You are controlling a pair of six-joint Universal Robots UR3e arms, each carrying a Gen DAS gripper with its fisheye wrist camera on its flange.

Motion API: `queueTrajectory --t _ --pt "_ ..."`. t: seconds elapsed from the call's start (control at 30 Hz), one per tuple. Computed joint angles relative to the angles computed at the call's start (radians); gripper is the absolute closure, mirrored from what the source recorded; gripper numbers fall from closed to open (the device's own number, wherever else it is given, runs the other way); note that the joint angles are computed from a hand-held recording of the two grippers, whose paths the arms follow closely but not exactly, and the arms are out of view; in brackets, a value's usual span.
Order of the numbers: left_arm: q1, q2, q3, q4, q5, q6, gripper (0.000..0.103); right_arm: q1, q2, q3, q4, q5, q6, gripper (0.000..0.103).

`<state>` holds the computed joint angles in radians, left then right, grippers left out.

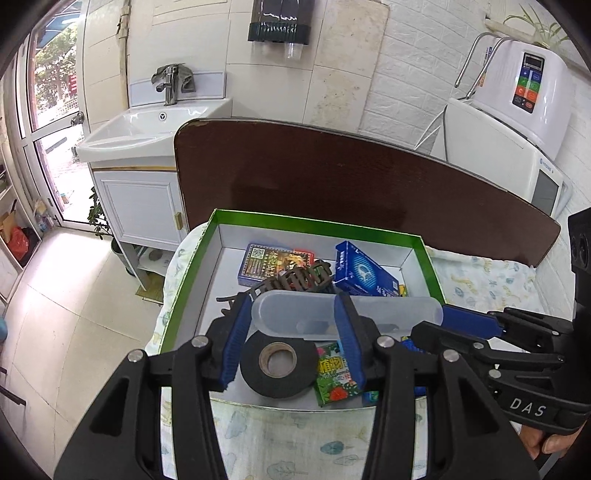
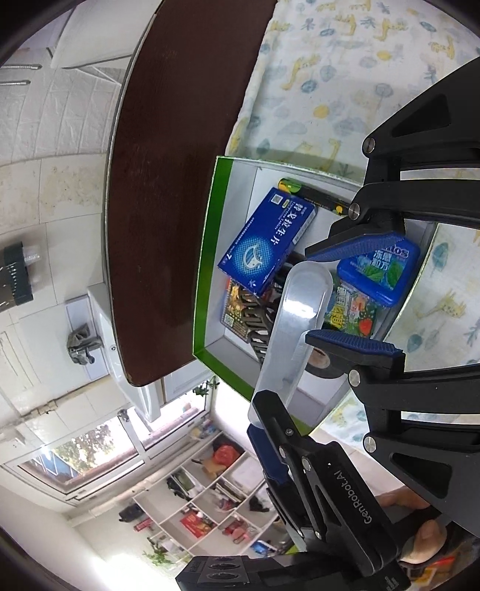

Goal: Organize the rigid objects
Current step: 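Carry the tube case into the tray box and open both grippers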

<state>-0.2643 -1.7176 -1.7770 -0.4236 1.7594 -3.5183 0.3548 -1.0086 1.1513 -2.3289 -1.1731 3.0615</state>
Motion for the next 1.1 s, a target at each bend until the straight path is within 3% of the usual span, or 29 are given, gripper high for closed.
queueTrajectory --t 0.27,0.43,0.8,1.1 --pt "0.040 -0.093 0.040 -0.017 -0.087 0.023 0.058 0.031 0.130 -0.153 0.093 -0.064 0.030 0.061" --pt "0.049 -0.131 0.073 -0.039 -0.128 0.022 0.058 0.028 0.146 -0.162 0.114 -0.105 0.045 0.061" --pt "-0.004 -0.135 0.127 -0.113 -0.072 -0.001 0.058 -0.004 0.045 -0.035 0.057 -0.080 0.032 0.062" --pt "-0.078 -0.124 0.157 -0.135 -0.018 -0.036 0.043 -0.009 -0.093 0.147 -0.024 -0.147 0.032 0.061"
